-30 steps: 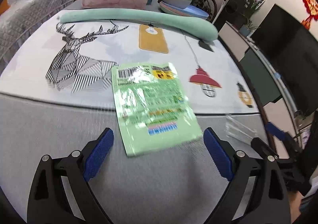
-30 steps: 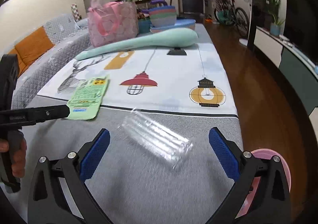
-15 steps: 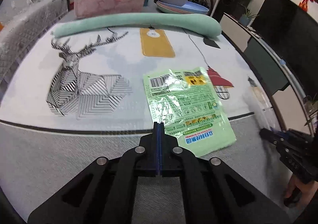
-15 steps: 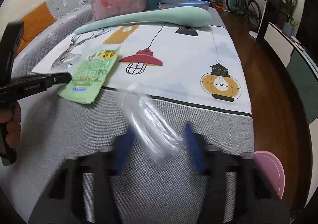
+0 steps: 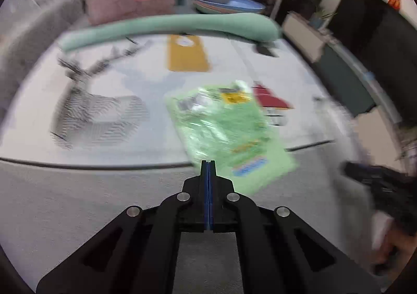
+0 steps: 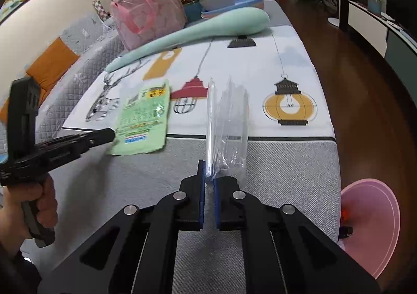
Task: Collect trash
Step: 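Lift the tubes and green packet off the table with both tools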
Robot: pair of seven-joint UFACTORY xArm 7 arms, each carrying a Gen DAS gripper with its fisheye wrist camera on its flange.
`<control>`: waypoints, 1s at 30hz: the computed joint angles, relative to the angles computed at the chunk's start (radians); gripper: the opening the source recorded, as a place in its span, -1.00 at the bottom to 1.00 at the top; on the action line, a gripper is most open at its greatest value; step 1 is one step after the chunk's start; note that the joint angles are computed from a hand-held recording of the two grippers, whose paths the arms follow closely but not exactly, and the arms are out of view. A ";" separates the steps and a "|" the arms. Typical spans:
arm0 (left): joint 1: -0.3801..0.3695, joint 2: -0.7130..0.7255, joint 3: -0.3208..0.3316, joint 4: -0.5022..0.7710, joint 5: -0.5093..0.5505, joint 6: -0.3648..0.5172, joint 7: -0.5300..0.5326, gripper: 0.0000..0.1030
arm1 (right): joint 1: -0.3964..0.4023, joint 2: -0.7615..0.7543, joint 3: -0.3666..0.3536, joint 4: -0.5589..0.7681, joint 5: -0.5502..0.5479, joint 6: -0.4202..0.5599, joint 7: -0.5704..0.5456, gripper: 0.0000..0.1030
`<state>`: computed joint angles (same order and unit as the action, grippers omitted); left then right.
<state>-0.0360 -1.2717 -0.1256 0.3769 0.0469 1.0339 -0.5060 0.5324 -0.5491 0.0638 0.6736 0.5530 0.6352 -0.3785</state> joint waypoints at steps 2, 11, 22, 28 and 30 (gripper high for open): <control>0.000 0.023 -0.015 0.009 0.052 -0.034 0.048 0.20 | 0.004 -0.004 -0.004 0.004 0.002 0.008 -0.005 -0.88; -0.023 0.225 0.155 0.011 0.069 -0.369 0.330 0.68 | 0.008 -0.003 -0.010 -0.008 0.004 0.002 -0.033 -0.88; -0.049 0.318 0.212 0.058 -0.130 -0.297 0.555 -1.00 | 0.005 0.020 0.003 -0.035 0.001 -0.063 -0.040 -0.77; -0.021 0.164 0.147 0.012 -0.154 -0.171 0.489 -1.00 | 0.019 0.022 -0.012 -0.039 0.011 -0.073 -0.033 -0.86; 0.011 0.114 0.127 -0.009 -0.170 -0.167 0.412 -1.00 | 0.021 0.012 -0.016 -0.040 0.017 -0.068 -0.038 -0.87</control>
<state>-0.0249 -1.1579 0.0012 0.3681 -0.1228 0.8667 -0.0942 0.5530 -0.5370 0.0477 0.6331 0.5699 0.5669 -0.4165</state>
